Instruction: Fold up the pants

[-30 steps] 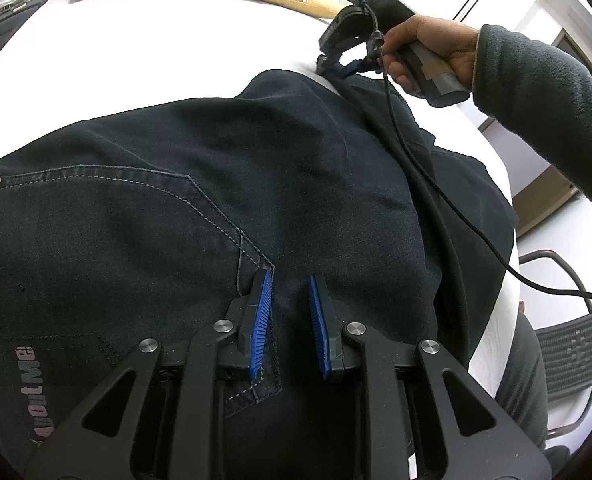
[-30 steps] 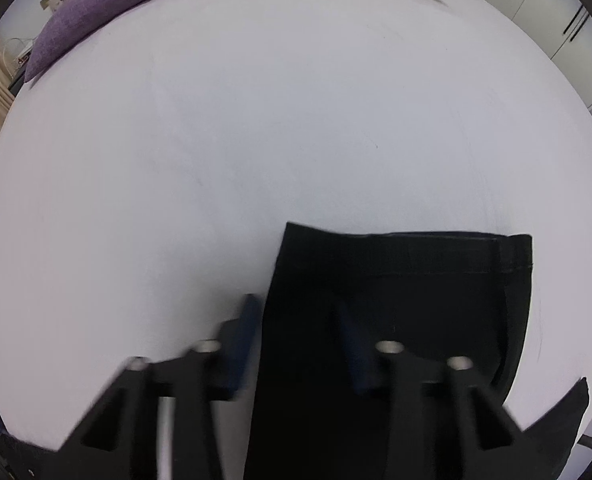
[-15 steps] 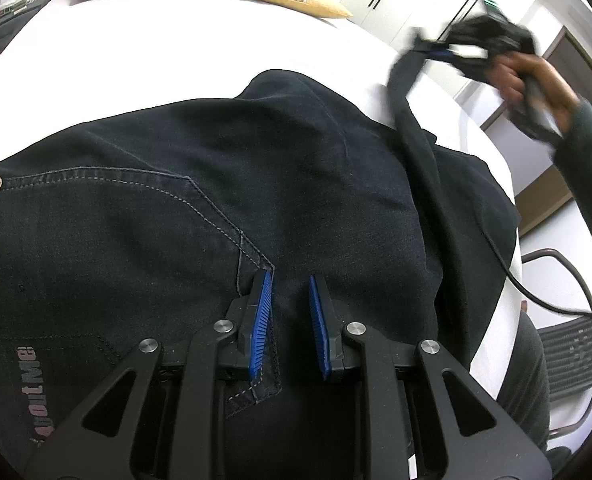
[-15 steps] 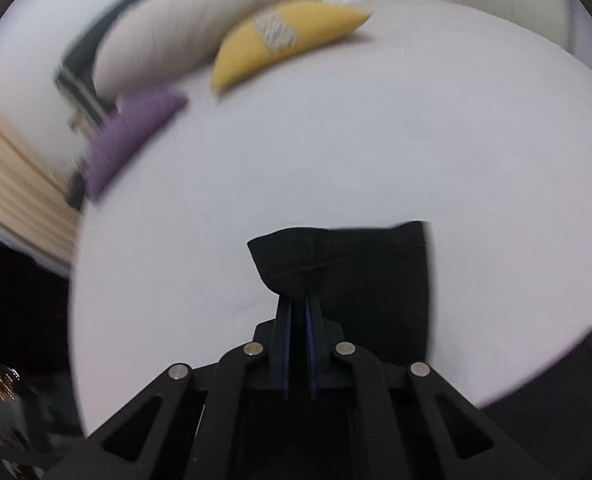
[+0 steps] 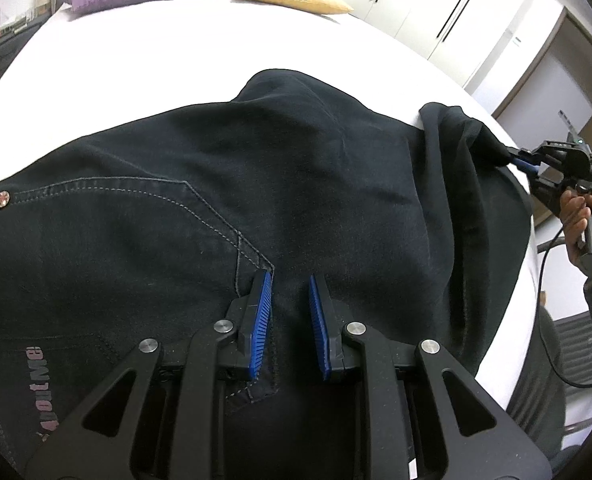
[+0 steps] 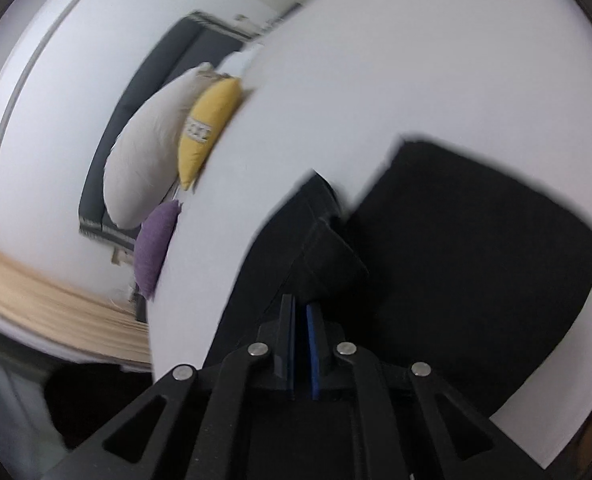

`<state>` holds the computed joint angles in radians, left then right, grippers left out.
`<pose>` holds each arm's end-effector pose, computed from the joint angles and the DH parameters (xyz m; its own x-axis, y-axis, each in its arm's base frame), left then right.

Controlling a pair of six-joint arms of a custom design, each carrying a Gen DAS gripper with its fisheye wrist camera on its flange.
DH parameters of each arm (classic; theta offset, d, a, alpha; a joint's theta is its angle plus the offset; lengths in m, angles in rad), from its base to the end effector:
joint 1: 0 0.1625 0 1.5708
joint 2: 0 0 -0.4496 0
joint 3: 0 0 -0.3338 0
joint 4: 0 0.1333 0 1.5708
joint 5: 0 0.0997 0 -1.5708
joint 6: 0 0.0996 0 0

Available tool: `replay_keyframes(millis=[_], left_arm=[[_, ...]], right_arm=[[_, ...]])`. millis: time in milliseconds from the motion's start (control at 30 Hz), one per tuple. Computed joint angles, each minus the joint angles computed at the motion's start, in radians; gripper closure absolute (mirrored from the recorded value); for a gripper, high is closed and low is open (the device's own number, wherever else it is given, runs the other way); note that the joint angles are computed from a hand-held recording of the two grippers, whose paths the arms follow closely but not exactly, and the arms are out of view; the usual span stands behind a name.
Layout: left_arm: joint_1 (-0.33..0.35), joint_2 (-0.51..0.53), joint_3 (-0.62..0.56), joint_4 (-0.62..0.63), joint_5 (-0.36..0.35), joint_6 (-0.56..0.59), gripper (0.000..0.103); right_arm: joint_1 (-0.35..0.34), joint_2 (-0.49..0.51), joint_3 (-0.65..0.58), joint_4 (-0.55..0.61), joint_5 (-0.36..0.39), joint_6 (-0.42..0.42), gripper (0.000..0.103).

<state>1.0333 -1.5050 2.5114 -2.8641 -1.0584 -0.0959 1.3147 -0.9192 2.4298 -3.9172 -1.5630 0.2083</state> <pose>-0.0116 -0.3753 0.2740 -0.8630 0.2467 -0.4410 0.4103 0.8514 -0.3267 0.0199 -0.4533 0.1940 -0.9128 0.3765 -0.1585 0.3665 0.5835 -0.7247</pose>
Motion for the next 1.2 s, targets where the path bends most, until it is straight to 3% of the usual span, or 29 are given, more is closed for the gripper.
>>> replay_keyframes(millis=[33, 100, 167, 300, 333, 367, 400, 433, 600, 767, 900, 1000, 1100, 1200], left_arm=[[-0.006, 0.003, 0.005, -0.004, 0.007, -0.003, 0.084], [-0.015, 0.008, 0.009, -0.009, 0.018, -0.01, 0.084], [-0.02, 0.016, 0.014, -0.019, 0.028, -0.011, 0.084], [-0.035, 0.028, 0.021, -0.028, 0.043, -0.021, 0.084], [-0.038, 0.031, 0.022, -0.03, 0.045, -0.022, 0.084], [-0.039, 0.034, 0.022, -0.033, 0.047, -0.023, 0.084], [-0.04, 0.037, 0.023, -0.035, 0.048, -0.023, 0.084], [-0.04, 0.037, 0.023, -0.036, 0.049, -0.023, 0.084], [-0.039, 0.03, 0.027, -0.033, 0.047, -0.022, 0.084], [-0.042, 0.028, 0.028, -0.025, 0.052, -0.026, 0.084], [-0.02, 0.022, 0.018, -0.023, 0.024, -0.021, 0.084], [-0.02, 0.023, 0.014, -0.014, 0.033, -0.018, 0.084], [-0.027, 0.028, 0.008, 0.002, 0.048, -0.025, 0.084], [-0.031, 0.029, 0.002, 0.014, 0.051, -0.047, 0.084]], right_arm=[[-0.023, 0.004, 0.014, -0.014, 0.038, 0.014, 0.082], [-0.034, 0.022, 0.018, -0.047, 0.065, 0.027, 0.057], [-0.051, 0.047, 0.017, -0.067, 0.116, 0.054, 0.045], [-0.045, 0.085, -0.035, -0.046, 0.136, 0.101, 0.045], [-0.044, 0.091, -0.051, -0.041, 0.143, 0.103, 0.045], [-0.033, 0.092, -0.069, -0.018, 0.13, 0.103, 0.06], [-0.013, 0.084, -0.093, 0.038, 0.104, 0.095, 0.088], [-0.002, 0.073, -0.087, 0.056, 0.08, 0.083, 0.097], [0.017, 0.027, -0.034, 0.013, 0.031, 0.022, 0.098], [-0.005, -0.129, 0.052, 0.0, 0.003, -0.079, 0.099], [-0.124, -0.233, 0.114, 0.041, 0.029, -0.115, 0.099], [-0.236, -0.22, 0.136, 0.074, 0.05, -0.152, 0.099], [-0.316, -0.162, 0.184, -0.046, 0.148, -0.149, 0.099], [-0.319, -0.14, 0.202, -0.109, 0.163, -0.143, 0.099]])
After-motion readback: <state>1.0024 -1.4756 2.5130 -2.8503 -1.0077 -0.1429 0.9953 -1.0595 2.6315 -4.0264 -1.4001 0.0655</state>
